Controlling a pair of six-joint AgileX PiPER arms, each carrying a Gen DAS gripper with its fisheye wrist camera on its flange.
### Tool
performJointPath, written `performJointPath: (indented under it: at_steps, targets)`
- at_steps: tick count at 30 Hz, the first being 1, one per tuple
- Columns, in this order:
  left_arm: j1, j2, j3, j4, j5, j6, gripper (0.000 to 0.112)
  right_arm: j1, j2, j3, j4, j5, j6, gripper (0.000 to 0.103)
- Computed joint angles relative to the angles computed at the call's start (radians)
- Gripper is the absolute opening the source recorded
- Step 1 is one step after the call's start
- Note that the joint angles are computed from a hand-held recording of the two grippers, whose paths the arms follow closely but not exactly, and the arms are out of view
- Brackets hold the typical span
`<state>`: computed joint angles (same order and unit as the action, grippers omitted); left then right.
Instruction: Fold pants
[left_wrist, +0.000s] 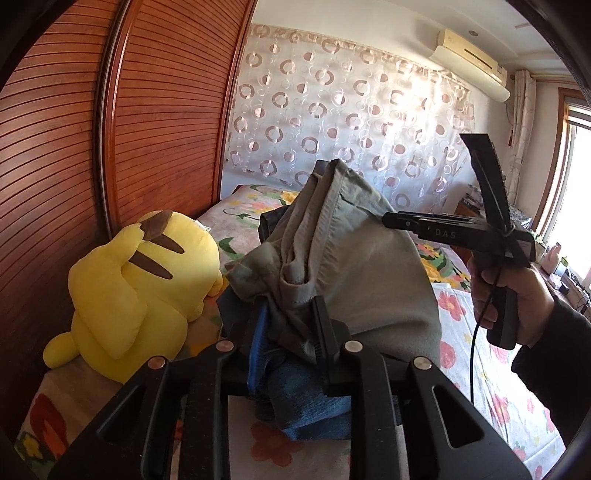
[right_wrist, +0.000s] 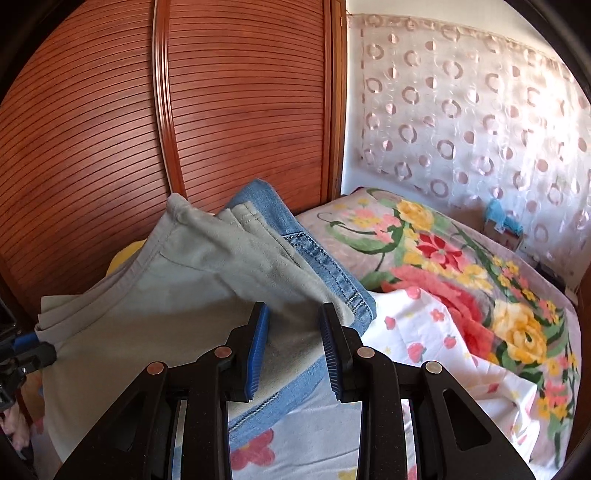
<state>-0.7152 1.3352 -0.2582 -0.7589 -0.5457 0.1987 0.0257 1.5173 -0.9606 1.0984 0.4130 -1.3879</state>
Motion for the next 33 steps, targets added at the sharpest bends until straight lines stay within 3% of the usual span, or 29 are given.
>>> performJointPath:
  at_steps: [3,7,11,16,21,24,29,31,33]
  targets:
    - [-0.022,-0.015,-0.004,-0.075,0.002,0.074,0.028,0.007,-0.028,0.042,0.052,-0.011,-0.047,0.030]
    - [-0.059,-0.050,-0.004,-0.187,-0.004,0.193,0.043,-0.011,-0.104,0.136,0.159,-0.001,-0.146,0.030]
    - [-0.131,-0.100,-0.002,-0.339,-0.029,0.348,0.050,-0.015,-0.200,0.232,0.204,0.004,-0.185,0.030]
    - [-0.215,-0.165,0.008,-0.466,-0.061,0.460,0.082,-0.043,-0.337,0.351,0.229,0.030,-0.212,0.030]
    - [-0.309,-0.210,0.004,-0.609,-0.101,0.584,0.102,-0.112,-0.490,0.439,0.153,0.092,-0.145,0.030]
    - [-0.426,-0.215,-0.004,-0.729,-0.212,0.655,0.102,-0.177,-0.566,0.481,0.125,0.148,-0.129,0.030]
    - [-0.488,-0.246,-0.013,-0.797,-0.233,0.714,0.102,-0.279,-0.698,0.537,0.049,0.235,-0.057,0.030]
    - [-0.502,-0.255,-0.015,-0.808,-0.221,0.727,0.102,-0.341,-0.753,0.558,0.015,0.289,-0.031,0.039]
    - [-0.534,-0.248,-0.020,-0.822,-0.232,0.732,0.102,-0.400,-0.822,0.583,-0.015,0.336,-0.004,0.057]
